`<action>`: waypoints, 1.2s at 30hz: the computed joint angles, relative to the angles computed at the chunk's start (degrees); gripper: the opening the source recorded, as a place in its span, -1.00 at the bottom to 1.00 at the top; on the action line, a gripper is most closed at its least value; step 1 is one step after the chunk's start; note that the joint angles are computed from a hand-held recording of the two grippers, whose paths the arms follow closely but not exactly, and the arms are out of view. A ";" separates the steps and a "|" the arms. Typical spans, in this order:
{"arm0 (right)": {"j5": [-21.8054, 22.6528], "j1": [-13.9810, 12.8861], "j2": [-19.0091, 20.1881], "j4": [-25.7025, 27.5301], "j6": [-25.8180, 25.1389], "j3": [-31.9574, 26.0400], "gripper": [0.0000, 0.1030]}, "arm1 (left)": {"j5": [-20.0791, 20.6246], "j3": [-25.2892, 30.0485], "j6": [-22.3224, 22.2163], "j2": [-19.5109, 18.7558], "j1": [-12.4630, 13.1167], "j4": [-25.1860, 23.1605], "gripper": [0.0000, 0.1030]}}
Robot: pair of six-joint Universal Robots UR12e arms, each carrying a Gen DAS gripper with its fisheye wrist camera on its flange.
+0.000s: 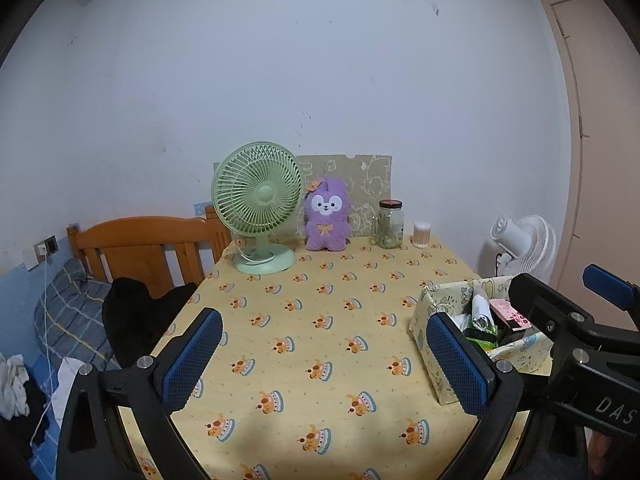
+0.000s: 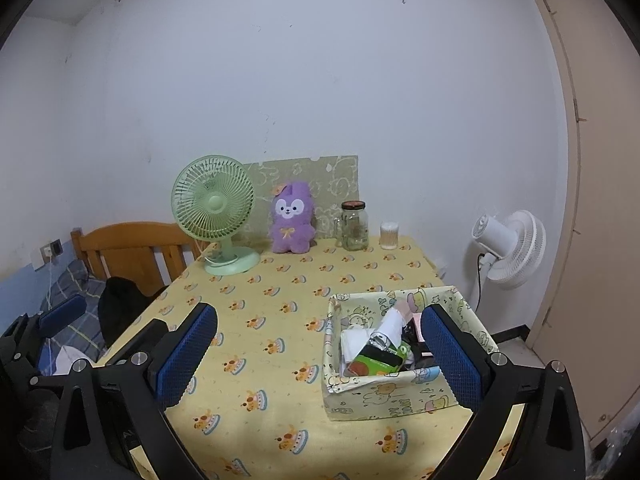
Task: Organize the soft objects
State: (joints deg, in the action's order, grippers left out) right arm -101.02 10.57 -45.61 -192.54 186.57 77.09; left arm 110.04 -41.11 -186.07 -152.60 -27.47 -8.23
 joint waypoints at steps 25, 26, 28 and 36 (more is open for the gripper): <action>-1.61 -0.98 2.76 4.39 0.31 -4.67 0.99 | 0.34 10.00 -1.73 -5.15 0.40 -7.91 0.99; -1.50 -1.04 2.84 4.53 0.46 -4.79 0.99 | 0.31 10.29 -1.84 -5.29 0.43 -8.16 0.99; -1.40 -1.17 3.08 4.86 1.00 -5.18 0.99 | 0.39 10.71 -2.15 -5.50 0.50 -8.53 0.99; -1.55 -1.27 3.65 5.44 1.26 -6.24 0.99 | 0.89 12.35 -1.78 -6.27 0.55 -9.52 0.99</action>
